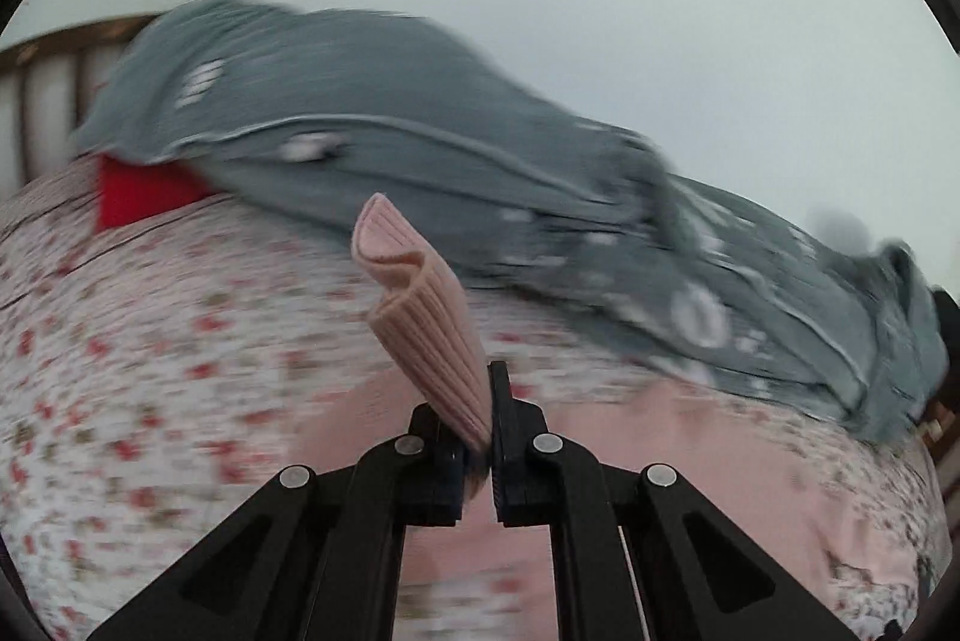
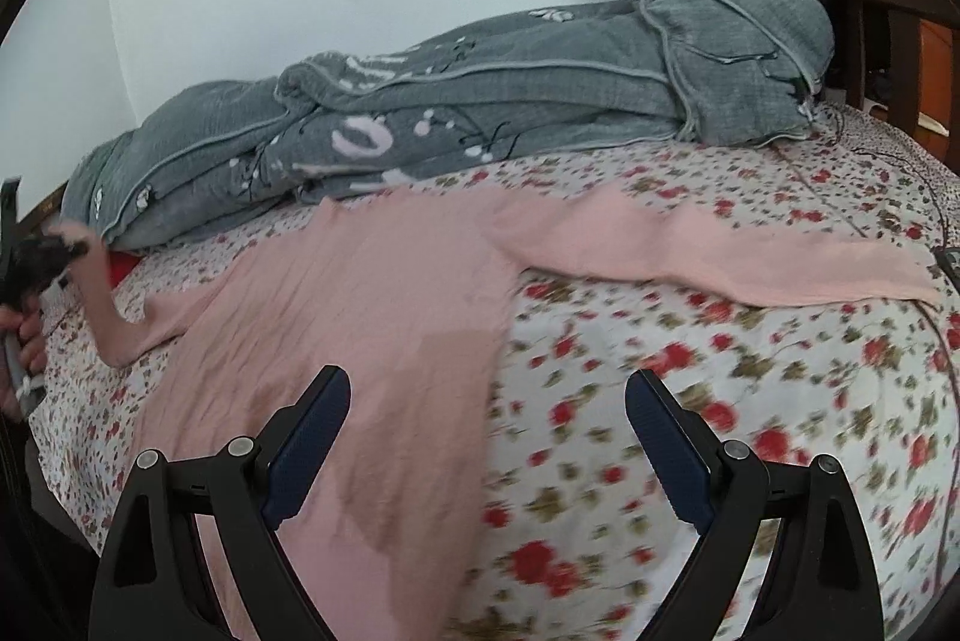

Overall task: Fold small clothes
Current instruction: 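Reach the left tool to the sweater sleeve cuff and close on it, then carry the held sleeve across the sweater body with the left tool, then open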

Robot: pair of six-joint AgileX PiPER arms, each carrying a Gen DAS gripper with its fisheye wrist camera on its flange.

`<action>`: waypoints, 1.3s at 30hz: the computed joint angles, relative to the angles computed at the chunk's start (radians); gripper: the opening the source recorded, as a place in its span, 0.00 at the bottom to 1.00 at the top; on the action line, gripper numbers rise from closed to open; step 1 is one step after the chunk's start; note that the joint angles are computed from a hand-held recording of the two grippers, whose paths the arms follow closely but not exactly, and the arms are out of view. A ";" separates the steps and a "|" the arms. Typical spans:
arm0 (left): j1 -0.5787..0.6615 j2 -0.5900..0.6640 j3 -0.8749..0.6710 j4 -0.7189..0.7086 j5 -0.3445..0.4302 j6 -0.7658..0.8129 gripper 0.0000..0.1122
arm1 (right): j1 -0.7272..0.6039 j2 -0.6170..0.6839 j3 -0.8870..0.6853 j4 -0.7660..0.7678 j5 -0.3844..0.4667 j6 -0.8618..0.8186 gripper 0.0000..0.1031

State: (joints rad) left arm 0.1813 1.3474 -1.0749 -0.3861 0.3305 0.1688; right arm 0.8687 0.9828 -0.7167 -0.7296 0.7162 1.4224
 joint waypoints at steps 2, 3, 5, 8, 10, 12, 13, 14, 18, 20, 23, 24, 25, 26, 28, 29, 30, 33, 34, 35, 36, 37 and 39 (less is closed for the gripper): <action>-0.143 0.042 -0.057 0.179 -0.007 -0.200 0.06 | -0.045 -0.041 0.018 0.037 -0.019 -0.050 0.90; -0.232 0.091 -0.112 0.263 0.003 -0.300 0.06 | -0.069 -0.062 0.027 0.056 -0.027 -0.078 0.90; -0.370 0.163 -0.185 0.435 0.020 -0.500 0.06 | -0.111 -0.094 0.042 0.085 -0.035 -0.126 0.90; -0.573 0.303 -0.303 0.676 0.042 -0.789 0.06 | -0.157 -0.124 0.063 0.118 -0.041 -0.170 0.90; -0.662 0.407 -0.382 0.709 0.052 -0.846 0.06 | -0.179 -0.142 0.080 0.143 -0.045 -0.195 0.90; -0.730 0.505 -0.446 0.683 0.060 -0.842 0.06 | -0.191 -0.150 0.095 0.149 -0.045 -0.204 0.90; -0.755 0.557 -0.487 0.676 0.081 -0.840 0.06 | -0.196 -0.150 0.099 0.149 -0.044 -0.207 0.90; -0.774 0.608 -0.529 0.647 0.109 -0.812 0.06 | -0.199 -0.150 0.103 0.150 -0.045 -0.210 0.90; -0.794 0.713 -0.662 0.508 0.312 -0.600 0.11 | -0.218 -0.136 0.106 0.173 -0.076 -0.248 0.90; -0.786 0.623 -0.559 0.531 0.273 -0.577 0.25 | -0.242 -0.100 0.089 0.190 -0.109 -0.290 0.90; -0.753 0.447 -0.366 0.657 0.142 -0.666 0.68 | -0.286 -0.039 0.051 0.241 -0.180 -0.371 0.90; -0.733 0.388 -0.319 0.730 0.168 -0.717 0.70 | -0.314 -0.005 0.032 0.288 -0.217 -0.428 0.90; -0.705 0.337 -0.279 0.764 0.154 -0.741 0.70 | -0.337 0.024 0.014 0.334 -0.244 -0.480 0.90; -0.662 0.290 -0.238 0.760 0.144 -0.727 0.70 | -0.362 0.069 -0.013 0.390 -0.271 -0.540 0.90; -0.583 0.242 -0.207 0.677 0.163 -0.634 0.70 | -0.389 0.133 -0.052 0.468 -0.310 -0.620 0.90; -0.555 0.214 -0.179 0.657 0.163 -0.594 0.70 | -0.403 0.174 -0.077 0.522 -0.338 -0.676 0.90; -0.535 0.188 -0.151 0.677 0.160 -0.578 0.70 | -0.410 0.207 -0.097 0.558 -0.358 -0.714 0.90; -0.502 0.149 -0.092 0.935 0.165 -0.725 0.72 | -0.407 0.323 -0.190 0.610 -0.375 -0.765 0.90; -0.483 0.152 -0.087 0.992 0.185 -0.754 0.72 | -0.404 0.359 -0.223 0.618 -0.368 -0.779 0.89; -0.464 0.163 -0.088 1.009 0.192 -0.759 0.72 | -0.402 0.400 -0.265 0.610 -0.346 -0.775 0.88; -0.430 0.174 -0.082 0.986 0.184 -0.735 0.72 | -0.399 0.443 -0.309 0.583 -0.317 -0.754 0.86; -0.383 0.187 -0.082 0.923 0.167 -0.678 0.72 | -0.396 0.486 -0.353 0.560 -0.294 -0.743 0.81; -0.303 0.219 -0.094 0.723 0.154 -0.509 0.72 | -0.396 0.541 -0.405 0.531 -0.273 -0.730 0.77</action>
